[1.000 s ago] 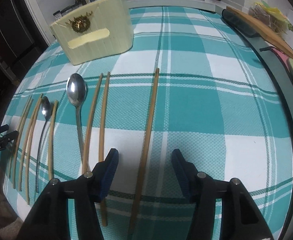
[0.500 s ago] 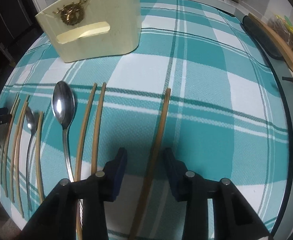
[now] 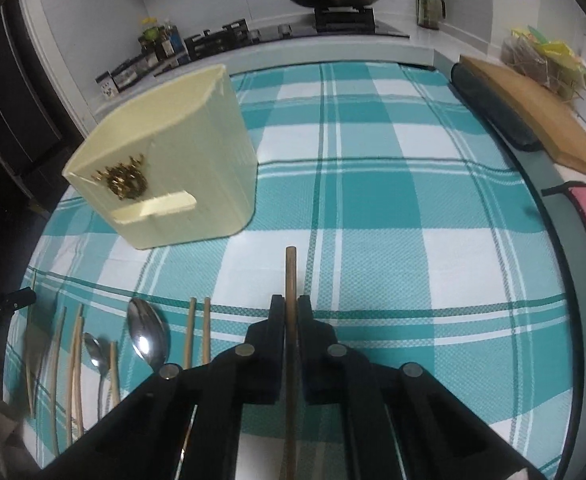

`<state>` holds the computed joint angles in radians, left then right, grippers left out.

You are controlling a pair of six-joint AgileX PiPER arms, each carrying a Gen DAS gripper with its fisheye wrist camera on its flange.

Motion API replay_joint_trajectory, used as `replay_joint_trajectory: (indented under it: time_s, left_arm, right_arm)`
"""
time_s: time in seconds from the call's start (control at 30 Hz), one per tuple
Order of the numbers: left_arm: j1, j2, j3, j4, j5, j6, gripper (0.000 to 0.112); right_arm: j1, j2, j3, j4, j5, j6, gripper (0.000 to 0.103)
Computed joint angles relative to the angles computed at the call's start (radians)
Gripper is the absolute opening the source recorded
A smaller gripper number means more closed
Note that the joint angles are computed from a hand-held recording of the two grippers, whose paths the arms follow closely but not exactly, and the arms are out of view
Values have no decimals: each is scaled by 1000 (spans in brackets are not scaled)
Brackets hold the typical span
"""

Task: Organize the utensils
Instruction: 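Carry the left tool's chopstick into the cream holder and open it while the right tool drops its chopstick in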

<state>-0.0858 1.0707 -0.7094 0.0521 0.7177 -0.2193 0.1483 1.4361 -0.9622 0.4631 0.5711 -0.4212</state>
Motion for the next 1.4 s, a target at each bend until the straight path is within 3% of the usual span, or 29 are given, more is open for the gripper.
replay_joint_trajectory:
  time_s: [0.33,0.43,0.57,0.73,1.03,1.17,1.27,1.33,1.4]
  left_arm:
    - [16,-325,-138,-69,216,67,4]
    - [5,-350,-174,-80,238,57,4]
    - [-79,-316,-235,6,232,-42,4]
    - [-105,-232,-343,20,236,-57,4]
    - [-192,-6,-675,74,234,-97,4]
    - [-269,115,-786,191,175,-194,4]
    - [-326,210,-813,318,127,-296,4]
    - [-327,271,-818,336,104,-323,4]
    - [-306,336,-825,289,92,-310,4]
  right_arm:
    - [-95,-389,41,115,204,-119,6]
    - [-70,-461,40,101,202,-95,6]
    - [49,-512,18,-26,109,22,5]
    - [119,-439,-100,-102,85,101,5]
    - [164,-246,-400,-154,144,164,5]
    - [183,-163,-504,-169,99,207,5]
    - [210,-109,-530,-200,6,244,5]
    - [233,-64,-535,-238,-46,270,5]
    - [241,0,-564,-255,-38,284,5]
